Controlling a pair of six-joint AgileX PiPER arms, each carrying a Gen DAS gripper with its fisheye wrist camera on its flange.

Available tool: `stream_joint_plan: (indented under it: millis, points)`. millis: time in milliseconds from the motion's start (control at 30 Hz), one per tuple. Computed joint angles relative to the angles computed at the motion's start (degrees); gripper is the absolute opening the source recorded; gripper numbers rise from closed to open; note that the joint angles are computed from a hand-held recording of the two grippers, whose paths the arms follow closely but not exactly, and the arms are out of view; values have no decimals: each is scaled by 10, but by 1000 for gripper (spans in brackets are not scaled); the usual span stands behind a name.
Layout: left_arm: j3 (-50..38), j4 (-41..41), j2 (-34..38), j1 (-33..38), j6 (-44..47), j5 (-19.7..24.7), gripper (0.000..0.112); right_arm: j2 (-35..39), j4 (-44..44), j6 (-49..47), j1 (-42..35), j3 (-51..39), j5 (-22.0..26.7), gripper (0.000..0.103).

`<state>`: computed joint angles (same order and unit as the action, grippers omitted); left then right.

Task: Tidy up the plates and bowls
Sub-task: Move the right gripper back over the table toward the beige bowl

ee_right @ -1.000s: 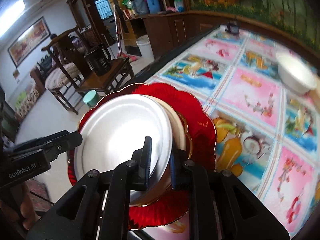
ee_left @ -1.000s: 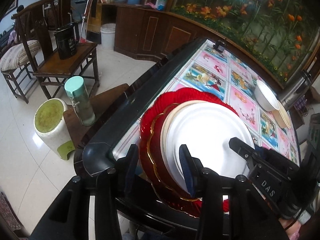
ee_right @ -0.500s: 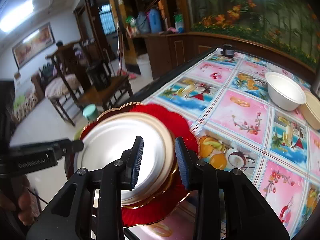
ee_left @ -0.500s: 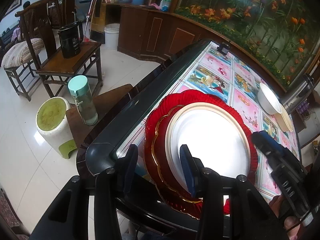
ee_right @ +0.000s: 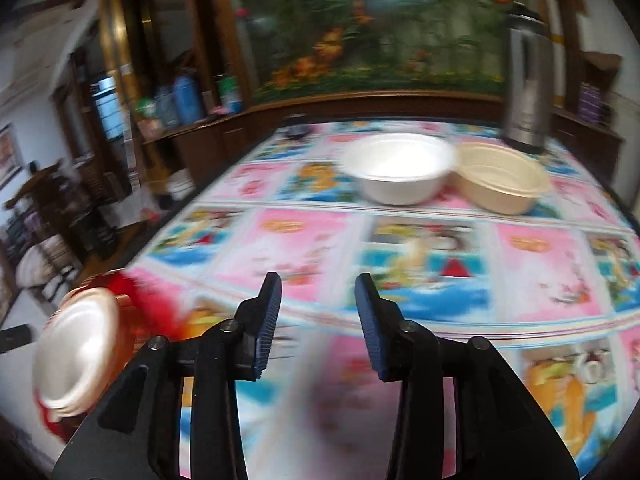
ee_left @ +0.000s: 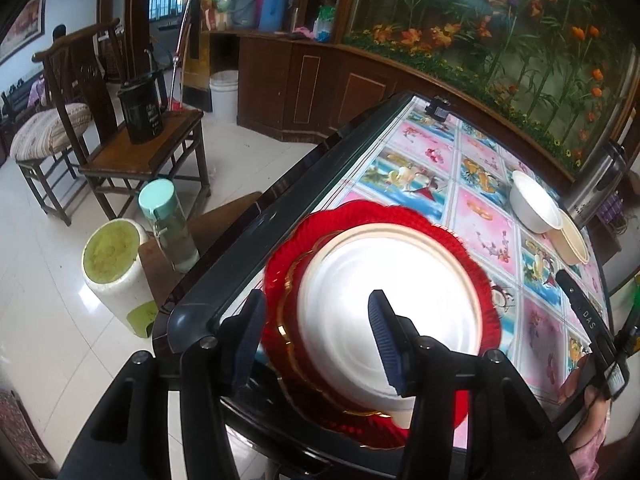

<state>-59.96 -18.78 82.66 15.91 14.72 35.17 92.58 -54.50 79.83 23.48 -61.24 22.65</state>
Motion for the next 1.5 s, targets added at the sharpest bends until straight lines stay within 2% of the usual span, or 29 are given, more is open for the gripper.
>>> stream_joint_plan:
  millis: [100,233,367,467,600,733,800,1033,1100,1233,1400,1500]
  points:
    - [1,36,-17,-34,-41,-10,57,-7,64,-55,-44,5,-10,39]
    - [5,118,-43,-115,-120,-29,64,-21,128,-119,-93,20,-26,39]
    - [-10,175,-42,-201,-174,-23,65,-46,209,-192,-144,50,-58,39]
    - [-32,208,-23,-276,-206,-12,67,-71,196,-181,-182,76,-63,39]
    - [-82,223,26,-365,-224,13,67,-94,154,-154,-222,95,-60,38]
    - [-160,261,97,-443,-257,37,67,-113,217,-230,-271,107,-66,38]
    - [-195,259,127,-465,-262,47,67,-118,263,-287,-298,110,-69,38]
    - [-351,267,255,-510,-273,103,67,-115,278,-339,-345,99,-51,38]
    - [-394,264,285,-515,-275,120,67,-110,308,-380,-360,92,-48,38]
    - [-484,255,345,-515,-279,150,67,-95,254,-364,-375,71,-32,38]
    - [-623,233,430,-507,-283,210,67,-75,98,-270,-370,46,-6,38]
    - [-718,209,483,-499,-291,246,67,-62,49,-249,-368,31,7,38]
